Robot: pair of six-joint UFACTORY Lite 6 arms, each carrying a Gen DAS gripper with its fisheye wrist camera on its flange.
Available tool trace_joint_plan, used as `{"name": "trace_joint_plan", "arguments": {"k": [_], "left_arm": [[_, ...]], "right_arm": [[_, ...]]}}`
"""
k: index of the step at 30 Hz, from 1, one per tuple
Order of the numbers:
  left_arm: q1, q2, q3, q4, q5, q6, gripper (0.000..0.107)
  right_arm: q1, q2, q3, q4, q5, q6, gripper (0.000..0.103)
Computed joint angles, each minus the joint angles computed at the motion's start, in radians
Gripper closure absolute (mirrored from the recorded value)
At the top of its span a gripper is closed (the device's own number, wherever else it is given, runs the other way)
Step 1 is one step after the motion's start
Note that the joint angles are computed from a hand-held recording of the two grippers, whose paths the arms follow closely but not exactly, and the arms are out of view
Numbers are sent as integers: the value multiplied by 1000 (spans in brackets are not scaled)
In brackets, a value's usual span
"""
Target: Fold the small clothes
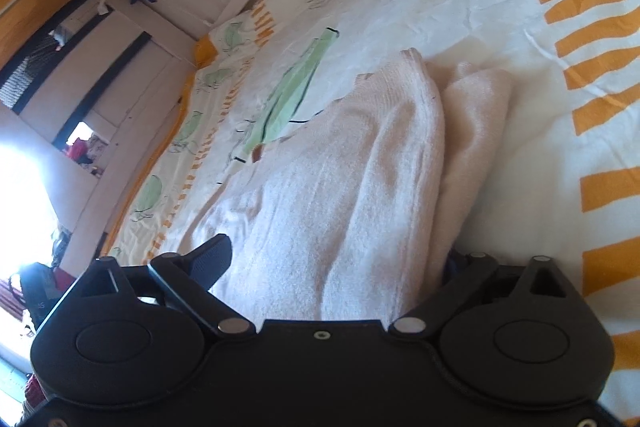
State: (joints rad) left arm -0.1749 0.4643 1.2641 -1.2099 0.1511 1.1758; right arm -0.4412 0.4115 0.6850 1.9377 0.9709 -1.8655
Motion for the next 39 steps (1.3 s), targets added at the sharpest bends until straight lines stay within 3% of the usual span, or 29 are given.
{"name": "trace_joint_plan", "arguments": {"k": [2,4,5,9,17,24,30,39], "left_arm": [[50,10,13,-18,30,15,13],[94,14,14,-37,67,41,13],[113,14,11,-54,82,67,13],[186,15,-10,-130,129,174,13],[297,70,43,-81,261,165,13],[310,155,136,-143,298,224,13],[327,170,107,-292,303,411,13],[375,174,89,-348,384,469,13]], "right_arm": [[5,-21,-7,-3,-48,40,32],[9,-33,6,-34,-112,114,69],[3,-34,8,-44,-112,141,71],[47,-139,-9,-49,-202,225,73],[281,-320,107,-140,-416,500,74],[519,-209,323,-160,-542,639,74],[667,-52,500,-140,-594,677,75],[817,131,703,-172,-721,772,75]]}}
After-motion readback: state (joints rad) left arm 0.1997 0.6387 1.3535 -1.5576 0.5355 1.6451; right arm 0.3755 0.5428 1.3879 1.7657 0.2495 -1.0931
